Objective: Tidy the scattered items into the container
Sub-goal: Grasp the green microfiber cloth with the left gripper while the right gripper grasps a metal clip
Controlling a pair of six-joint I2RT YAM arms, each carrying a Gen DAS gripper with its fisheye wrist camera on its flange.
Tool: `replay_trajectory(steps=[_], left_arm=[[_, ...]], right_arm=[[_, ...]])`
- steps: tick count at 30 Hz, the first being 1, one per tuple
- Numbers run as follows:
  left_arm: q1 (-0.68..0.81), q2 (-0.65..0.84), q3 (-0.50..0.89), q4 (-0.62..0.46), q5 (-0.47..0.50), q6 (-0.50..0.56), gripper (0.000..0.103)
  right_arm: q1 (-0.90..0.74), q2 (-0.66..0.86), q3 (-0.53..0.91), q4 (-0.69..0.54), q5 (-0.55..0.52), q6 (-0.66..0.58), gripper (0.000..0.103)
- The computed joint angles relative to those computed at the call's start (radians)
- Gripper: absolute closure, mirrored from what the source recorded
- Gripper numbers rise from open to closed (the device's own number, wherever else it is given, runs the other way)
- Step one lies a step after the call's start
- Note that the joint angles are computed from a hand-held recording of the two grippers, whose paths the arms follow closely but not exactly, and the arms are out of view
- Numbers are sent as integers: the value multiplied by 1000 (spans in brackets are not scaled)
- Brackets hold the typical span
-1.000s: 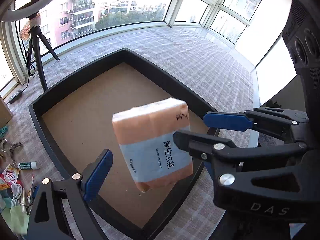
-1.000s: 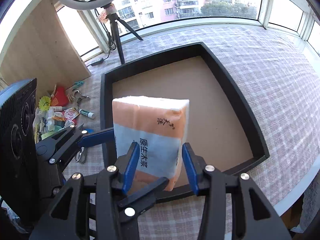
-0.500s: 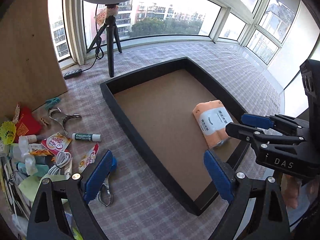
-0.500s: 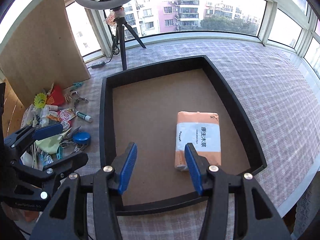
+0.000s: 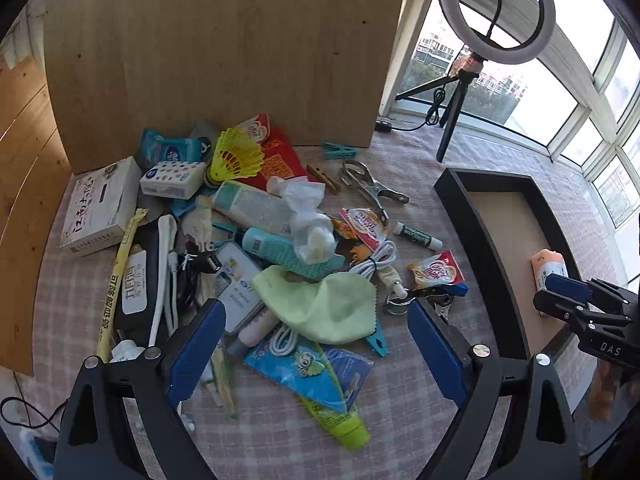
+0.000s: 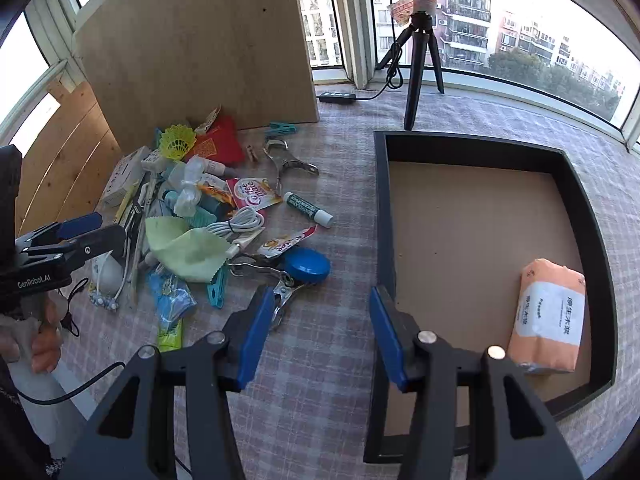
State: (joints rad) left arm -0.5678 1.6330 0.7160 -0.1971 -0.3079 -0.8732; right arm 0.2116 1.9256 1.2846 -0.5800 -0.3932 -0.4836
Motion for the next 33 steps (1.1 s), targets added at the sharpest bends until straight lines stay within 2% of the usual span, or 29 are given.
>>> replay_trajectory(steps=[3,6,13,15,19,23,29,33], left_arm=[[57,-50,-94,29,18,-20,12],[78,-44,-128,50,34,-19,13],[62,98,-82,133,97,-1,22],[56,155,-43,141,113,14,26],[60,233,19,132,135,38,33],[62,246,44,109,116,76,35],[42,325,170,18,102,254,32],[46,420,269,-29,109,309,33]], right_arm=[[52,4,-18,9,5,-8,54],[92,22,-31,22,25,-18,55],[82,130,23,18,89,25,56],[73,171,55,-14,84,46,63],[88,217,72,-17,102,75,67],[111,259,105,-50,92,86,71],[131,333,168,-92,118,108,77],[142,349,184,-103,121,112,78]])
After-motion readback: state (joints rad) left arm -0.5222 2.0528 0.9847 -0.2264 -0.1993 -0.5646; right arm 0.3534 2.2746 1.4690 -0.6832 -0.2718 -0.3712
